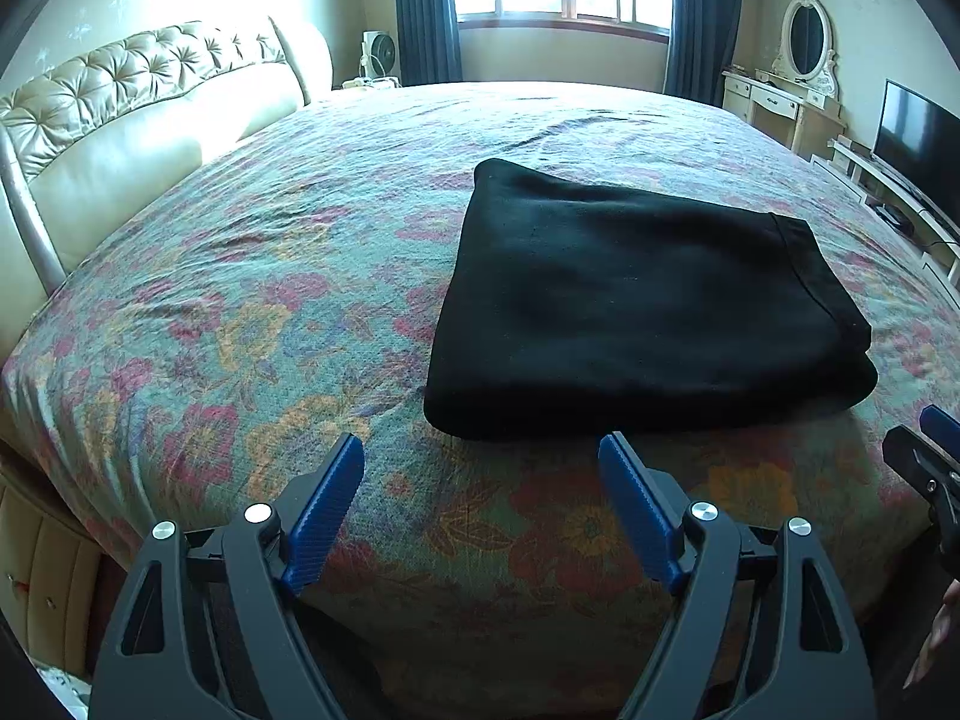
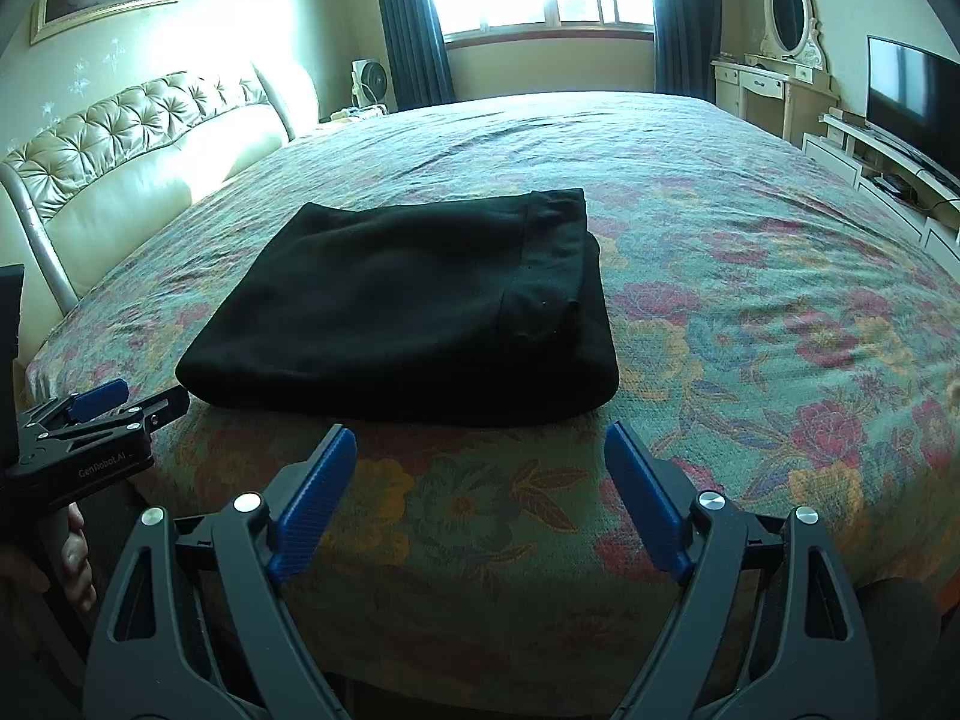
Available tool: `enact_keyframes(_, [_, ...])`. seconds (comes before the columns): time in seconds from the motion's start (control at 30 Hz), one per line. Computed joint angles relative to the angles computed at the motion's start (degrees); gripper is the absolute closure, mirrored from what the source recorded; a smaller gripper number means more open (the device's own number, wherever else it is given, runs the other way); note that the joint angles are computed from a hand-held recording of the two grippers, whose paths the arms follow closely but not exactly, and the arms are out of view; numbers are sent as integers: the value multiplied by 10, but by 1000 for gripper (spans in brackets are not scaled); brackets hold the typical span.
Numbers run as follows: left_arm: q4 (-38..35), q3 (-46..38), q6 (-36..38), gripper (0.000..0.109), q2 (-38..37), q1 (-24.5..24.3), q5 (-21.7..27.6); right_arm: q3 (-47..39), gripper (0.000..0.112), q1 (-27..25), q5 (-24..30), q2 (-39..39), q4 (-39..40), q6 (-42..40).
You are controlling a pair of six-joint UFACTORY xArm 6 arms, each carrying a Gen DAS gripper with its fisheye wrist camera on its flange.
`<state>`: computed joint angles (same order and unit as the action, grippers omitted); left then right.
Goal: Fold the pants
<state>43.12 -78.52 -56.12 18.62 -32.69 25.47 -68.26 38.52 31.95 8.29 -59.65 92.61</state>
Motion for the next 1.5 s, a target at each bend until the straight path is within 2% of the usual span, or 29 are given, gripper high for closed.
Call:
enact_keyframes(0.67, [-2,-1,-2,29,0,0,1,1,27,2,0,3,2,3])
enact_keyframes(1.5, [-60,-8,36,29,10,2,6,-3,27,-22,-26,16,30,-10])
